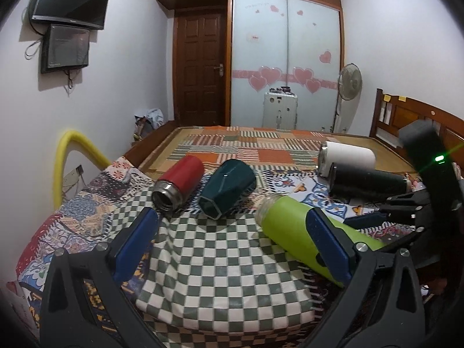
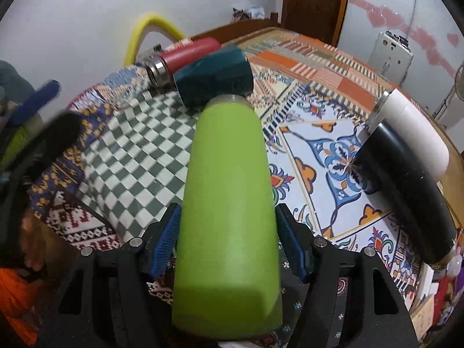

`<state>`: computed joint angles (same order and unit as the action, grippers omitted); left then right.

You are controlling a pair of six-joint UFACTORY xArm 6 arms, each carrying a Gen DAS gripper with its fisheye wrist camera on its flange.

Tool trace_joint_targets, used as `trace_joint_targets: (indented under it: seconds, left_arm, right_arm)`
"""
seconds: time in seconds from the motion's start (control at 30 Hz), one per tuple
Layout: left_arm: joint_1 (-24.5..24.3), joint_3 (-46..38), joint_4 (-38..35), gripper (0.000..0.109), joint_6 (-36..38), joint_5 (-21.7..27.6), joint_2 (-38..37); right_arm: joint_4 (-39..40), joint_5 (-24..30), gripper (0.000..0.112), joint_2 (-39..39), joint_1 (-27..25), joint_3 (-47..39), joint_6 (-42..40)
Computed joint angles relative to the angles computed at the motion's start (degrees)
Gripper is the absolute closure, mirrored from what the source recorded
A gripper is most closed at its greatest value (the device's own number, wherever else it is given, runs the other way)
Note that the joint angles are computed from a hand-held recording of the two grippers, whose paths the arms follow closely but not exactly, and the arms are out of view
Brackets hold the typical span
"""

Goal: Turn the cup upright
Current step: 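Lift the green bottle with the right gripper toward the left gripper, then close the left gripper on the green bottle while the right gripper holds it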

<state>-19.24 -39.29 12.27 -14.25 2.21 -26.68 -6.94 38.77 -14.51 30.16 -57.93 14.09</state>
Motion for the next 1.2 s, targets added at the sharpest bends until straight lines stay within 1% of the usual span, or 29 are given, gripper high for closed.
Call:
trace_joint_targets:
  seconds: [0.1,0.17,0.2,0.27,0.3,0.33,0.37,0.4,0.43,0.5,0.57,0.63,0.77,0.8,0.83,0.9,0.97,1.03,1.07,1.1,1.13,1.17,1.2]
  left_arm:
    - [-2.07,-2.99,-4.95,0.006,4.49,3.87,1.62]
    - [-3.52,-6.0,-7.16,0.006,6.34,7.91,3.48]
    - [-4.26,-7.5,-8.54,0.006,7.57,9.8,4.5]
    - [-5.54,-10.25,-9.43,0.006,8.24,12.88,6.48]
    - [-6.07,-11.71,-9.09,0.006,7.9,14.22,7.66]
    - [-6.76,-13.77,-7.76,0.006,6.69,16.14,9.35]
    - [-7.32,-15.2,-7.05,0.006,5.93,17.45,10.66]
    - [-8.04,-17.2,-7.22,0.006,5.94,19.43,12.4]
    - [-8.61,-18.66,-7.87,0.006,6.54,20.95,13.77]
    - [-9.9,-22.98,-7.48,0.006,6.24,25.4,17.73]
    - [-10.53,-25.46,-8.6,0.006,5.57,26.69,20.24]
    - [-11.15,-28.48,-9.11,0.006,5.55,29.57,22.14]
    - [-11.86,-33.27,-15.69,0.006,8.01,35.22,26.06]
    - [-12.04,-34.53,-16.59,0.006,8.22,36.95,27.11]
    - [-12.35,-35.49,-15.1,0.006,6.3,38.3,28.03]
    - [-12.84,-35.53,-12.72,0.006,4.17,37.96,28.53]
    - [-12.9,-34.87,-13.17,0.006,6.28,36.53,28.48]
    - [-12.58,-34.57,-14.71,0.006,8.72,36.56,28.14]
    - [-12.24,-34.31,-15.89,0.008,10.41,36.7,27.79]
    - [-11.85,-34.05,-16.96,0.015,12.42,36.97,27.36]
    - [-11.57,-33.99,-17.49,0.023,14.23,37.21,27.11]
    - [-11.27,-33.64,-17.52,0.028,16.56,37.27,26.52]
    - [-11.08,-33.07,-17.03,0.035,18.36,37.27,25.8]
  right_arm:
    - [-3.38,-3.38,0.05,-4.93,-0.32,3.78,2.54]
    - [-6.96,-5.4,0.05,-8.57,-0.63,6.51,5.63]
    - [-10.01,-6.13,0.05,-10.5,-0.88,7.77,8.25]
    - [-15.85,-6.78,0.049,-13.23,-1.14,9.47,13.17]
    - [-19.66,-7.73,0.046,-15.46,-1.75,11.09,16.46]
    - [-22.32,-8.19,0.042,-16.9,-2.09,12.12,18.9]
    - [-24.77,-8.72,0.04,-18.0,-2.54,12.88,21.04]
    - [-27.6,-9.33,0.037,-19.25,-3.04,13.83,23.62]
    - [-30.27,-9.78,0.036,-20.88,-3.76,15.05,26.33]
    - [-30.42,-10.96,0.036,-21.88,-5.28,15.81,27.1]
    - [-29.68,-12.76,0.036,-23.73,-6.6,17.8,27.78]
    - [-29.19,-14.29,0.036,-24.76,-7.92,19.34,28.34]
    - [-30.2,-16.27,0.036,-26.09,-10.21,21.63,29.12]
    - [-29.46,-17.0,0.036,-26.22,-10.65,22.15,28.61]
    - [-28.08,-17.76,0.036,-26.53,-11.27,22.74,27.38]
    - [-26.57,-19.07,0.036,-26.79,-12.12,23.66,26.43]
    - [-25.02,-20.23,0.036,-27.17,-12.93,24.6,25.27]
    - [-22.65,-20.96,0.036,-27.57,-13.24,25.36,23.61]
    - [-21.65,-21.2,0.036,-27.55,-13.33,25.5,22.7]
    - [-21.07,-21.5,0.036,-27.56,-13.47,25.74,22.14]
    - [-21.71,-21.62,0.036,-27.47,-13.48,25.76,22.57]
    - [-22.11,-21.58,0.036,-27.64,-13.38,25.87,22.84]
    - [-22.31,-21.67,0.036,-27.8,-13.38,26.04,22.95]
